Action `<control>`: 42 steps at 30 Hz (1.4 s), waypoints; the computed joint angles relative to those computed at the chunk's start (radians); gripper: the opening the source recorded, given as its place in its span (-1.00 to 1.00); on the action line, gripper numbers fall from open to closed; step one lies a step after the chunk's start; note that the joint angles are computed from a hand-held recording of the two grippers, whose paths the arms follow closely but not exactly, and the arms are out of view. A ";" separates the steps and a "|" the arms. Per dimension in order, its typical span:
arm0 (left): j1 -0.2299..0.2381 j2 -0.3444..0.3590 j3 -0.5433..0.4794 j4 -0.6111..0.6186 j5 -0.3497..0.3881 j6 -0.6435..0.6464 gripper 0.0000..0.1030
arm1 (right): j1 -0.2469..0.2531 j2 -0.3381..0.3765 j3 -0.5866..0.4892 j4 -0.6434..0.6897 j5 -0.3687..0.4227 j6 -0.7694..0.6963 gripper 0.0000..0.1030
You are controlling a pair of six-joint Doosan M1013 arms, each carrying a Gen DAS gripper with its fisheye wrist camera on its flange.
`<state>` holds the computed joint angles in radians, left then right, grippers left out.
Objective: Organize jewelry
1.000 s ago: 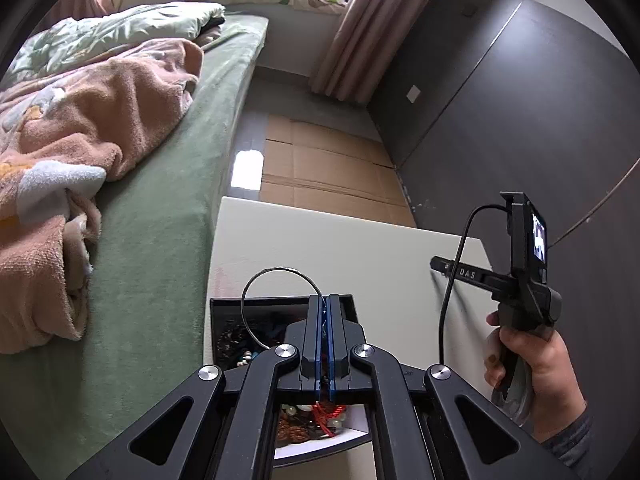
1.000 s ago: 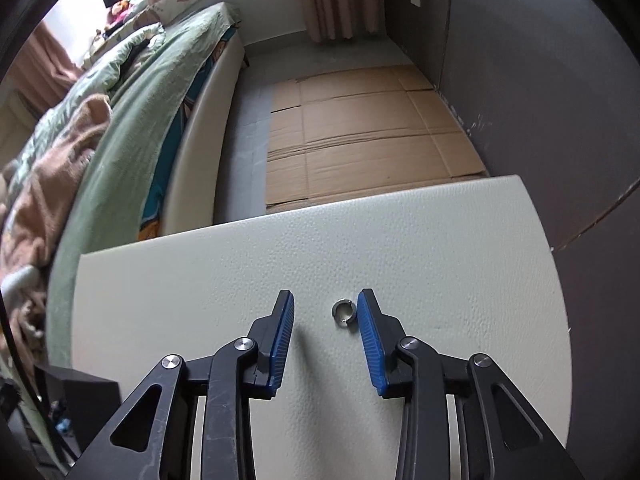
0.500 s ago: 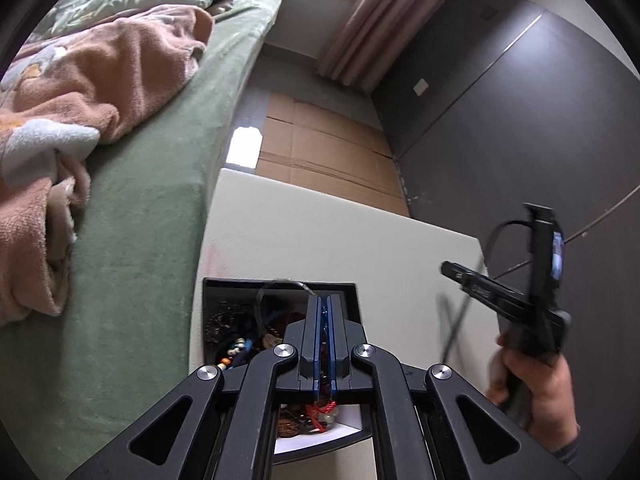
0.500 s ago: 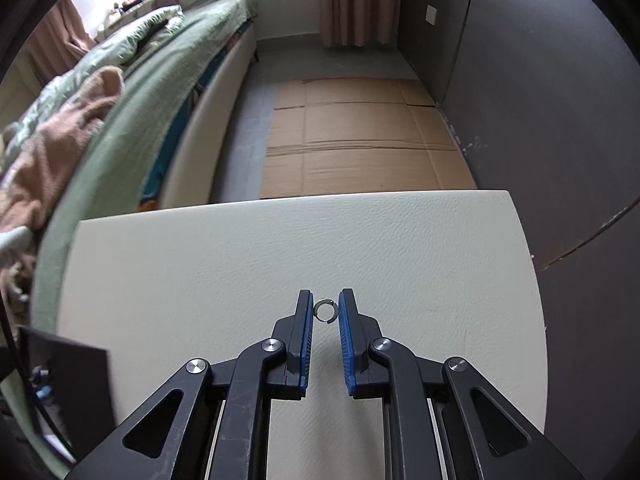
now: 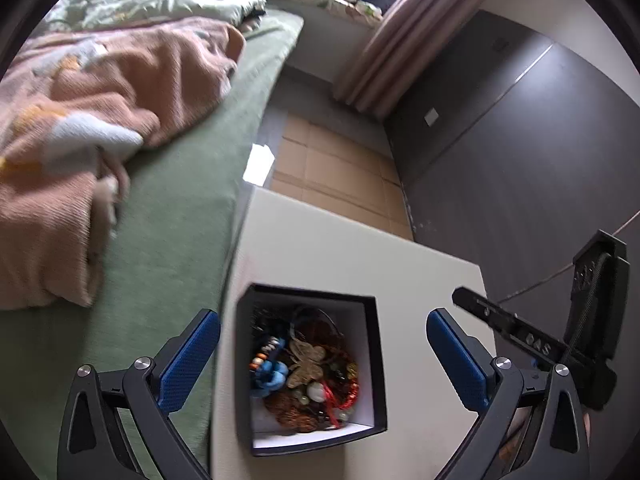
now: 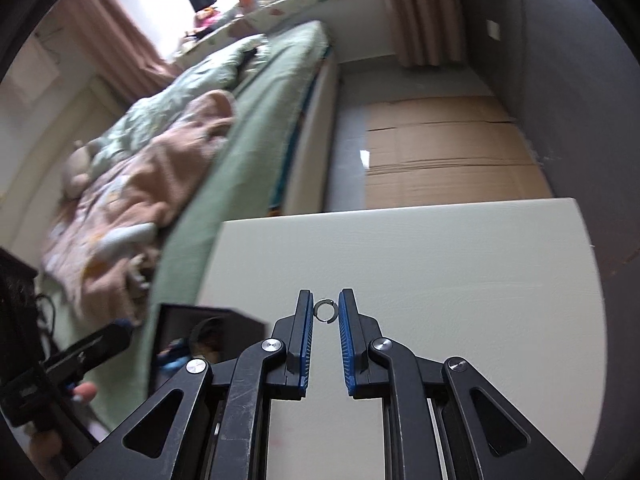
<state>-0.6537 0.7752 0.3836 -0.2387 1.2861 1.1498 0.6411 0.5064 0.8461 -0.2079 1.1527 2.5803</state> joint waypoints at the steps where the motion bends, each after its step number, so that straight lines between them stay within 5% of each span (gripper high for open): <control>1: 0.002 -0.007 0.011 0.007 -0.009 -0.005 0.99 | 0.002 0.004 -0.006 0.013 -0.011 -0.009 -0.72; 11: 0.029 -0.055 0.104 -0.019 -0.097 -0.065 0.99 | 0.017 0.083 -0.119 0.151 -0.041 -0.131 -0.72; 15: 0.035 -0.046 0.091 -0.034 -0.097 -0.085 0.99 | 0.028 0.108 -0.159 0.110 -0.018 -0.145 -0.71; 16: 0.037 -0.046 0.092 -0.034 -0.099 -0.086 0.99 | 0.025 0.114 -0.169 0.120 -0.010 -0.156 -0.59; 17: 0.038 -0.048 0.095 -0.033 -0.102 -0.089 0.99 | 0.022 0.114 -0.169 0.130 -0.005 -0.154 -0.15; 19: 0.040 -0.055 0.107 -0.034 -0.114 -0.093 0.99 | 0.021 0.095 -0.136 0.117 -0.032 -0.128 0.35; 27: 0.037 -0.056 0.100 -0.045 -0.108 -0.080 0.99 | 0.027 0.024 -0.054 0.021 -0.022 -0.015 0.36; 31: 0.025 -0.059 0.091 -0.026 -0.101 -0.047 0.99 | 0.037 -0.018 -0.008 -0.029 -0.003 0.051 0.81; 42: -0.029 -0.144 0.205 0.072 -0.143 0.084 0.99 | 0.096 -0.108 0.091 -0.152 0.066 0.153 0.94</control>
<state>-0.6827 0.6308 0.5890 -0.1662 1.1435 1.2341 0.7370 0.3988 0.9369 -0.3599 1.2183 2.7329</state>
